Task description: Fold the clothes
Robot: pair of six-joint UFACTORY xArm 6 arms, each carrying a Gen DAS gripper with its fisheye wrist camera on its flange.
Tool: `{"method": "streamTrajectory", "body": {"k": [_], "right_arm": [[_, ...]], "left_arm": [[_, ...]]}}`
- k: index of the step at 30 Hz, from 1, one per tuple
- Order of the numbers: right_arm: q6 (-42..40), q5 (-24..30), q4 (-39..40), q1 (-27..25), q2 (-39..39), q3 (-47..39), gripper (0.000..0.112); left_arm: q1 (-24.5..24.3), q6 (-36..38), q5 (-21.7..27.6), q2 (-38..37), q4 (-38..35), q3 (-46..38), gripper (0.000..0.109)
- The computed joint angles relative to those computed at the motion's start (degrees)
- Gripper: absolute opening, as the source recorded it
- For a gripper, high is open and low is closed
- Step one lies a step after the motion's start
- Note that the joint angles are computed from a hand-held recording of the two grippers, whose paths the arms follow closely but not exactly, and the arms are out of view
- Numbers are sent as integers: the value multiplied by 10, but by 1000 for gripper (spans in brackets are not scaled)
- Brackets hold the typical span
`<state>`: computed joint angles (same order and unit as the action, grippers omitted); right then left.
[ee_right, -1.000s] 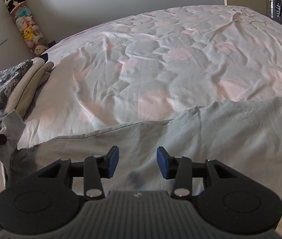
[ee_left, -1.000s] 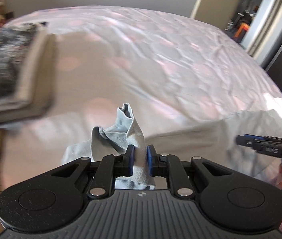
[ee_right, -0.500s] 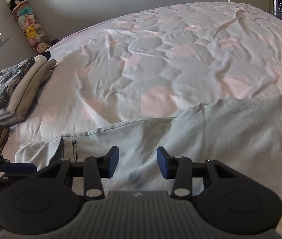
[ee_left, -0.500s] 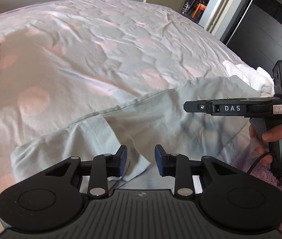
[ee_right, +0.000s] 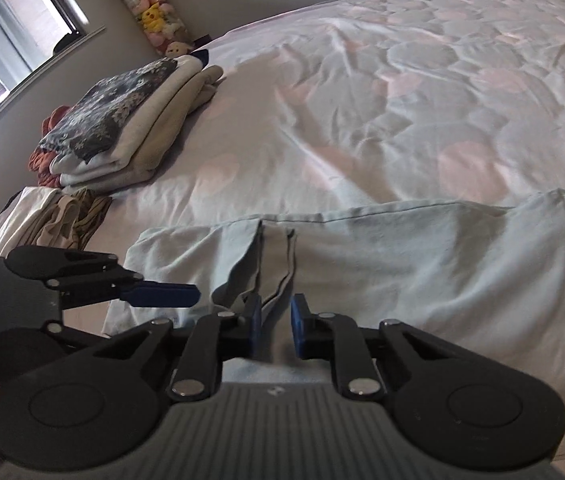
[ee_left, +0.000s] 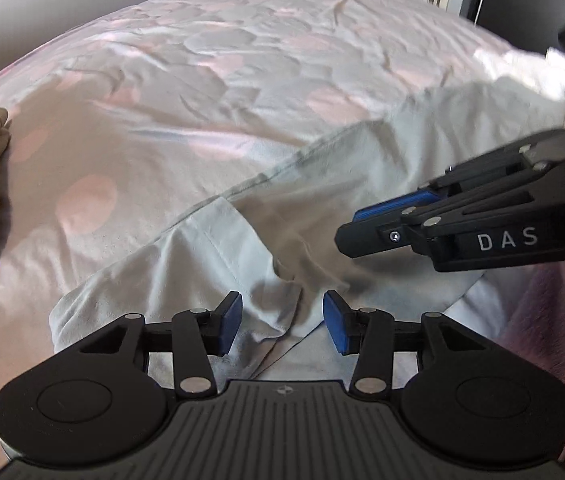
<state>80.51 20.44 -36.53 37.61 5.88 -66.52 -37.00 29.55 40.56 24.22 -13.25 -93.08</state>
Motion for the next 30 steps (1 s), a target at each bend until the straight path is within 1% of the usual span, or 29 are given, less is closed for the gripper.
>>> {"method": "streamTrajectory", "body": {"k": [4, 5, 7, 8, 9, 10, 12, 13, 15, 18, 21, 23, 26, 29, 30], "right_arm": [[-44, -29, 50, -5, 16, -1, 18], [-65, -43, 78, -8, 20, 4, 18], [-112, -68, 144, -12, 29, 11, 18], [-136, -72, 179, -13, 34, 12, 18], [-159, -72, 215, -13, 39, 11, 18], [-182, -76, 250, -13, 42, 12, 16], [-208, -90, 290, -12, 42, 20, 4], [-216, -94, 303, -12, 42, 22, 4], [-219, -93, 308, -11, 41, 24, 4], [-226, -89, 321, -10, 40, 23, 4], [-229, -89, 326, -10, 39, 25, 4], [-237, -91, 333, -9, 39, 24, 4], [-242, -89, 340, -9, 40, 24, 4], [-247, -94, 357, -10, 36, 32, 4], [-239, -92, 351, -11, 34, 33, 6]], "left_arm": [[-3, 1, -3, 11, 11, -3, 38], [-3, 0, 0, 15, 9, -7, 38], [1, -1, 7, 22, 0, -16, 34], [3, -2, 11, 26, -5, -21, 33], [5, -5, 16, 29, -9, -26, 27], [7, -12, 19, 31, -10, -31, 18], [12, -22, 25, 33, -22, -38, 10], [15, -26, 26, 33, -30, -39, 8], [21, -19, 12, 20, -64, -26, 6], [25, 31, -29, -15, -139, 14, 6], [23, 80, -25, -24, -185, 19, 6], [17, 102, -13, -17, -188, 13, 6], [8, 113, 9, 1, -160, -3, 6], [1, 109, -4, 13, -127, -3, 6], [0, 107, -7, 16, -122, -5, 7]]}}
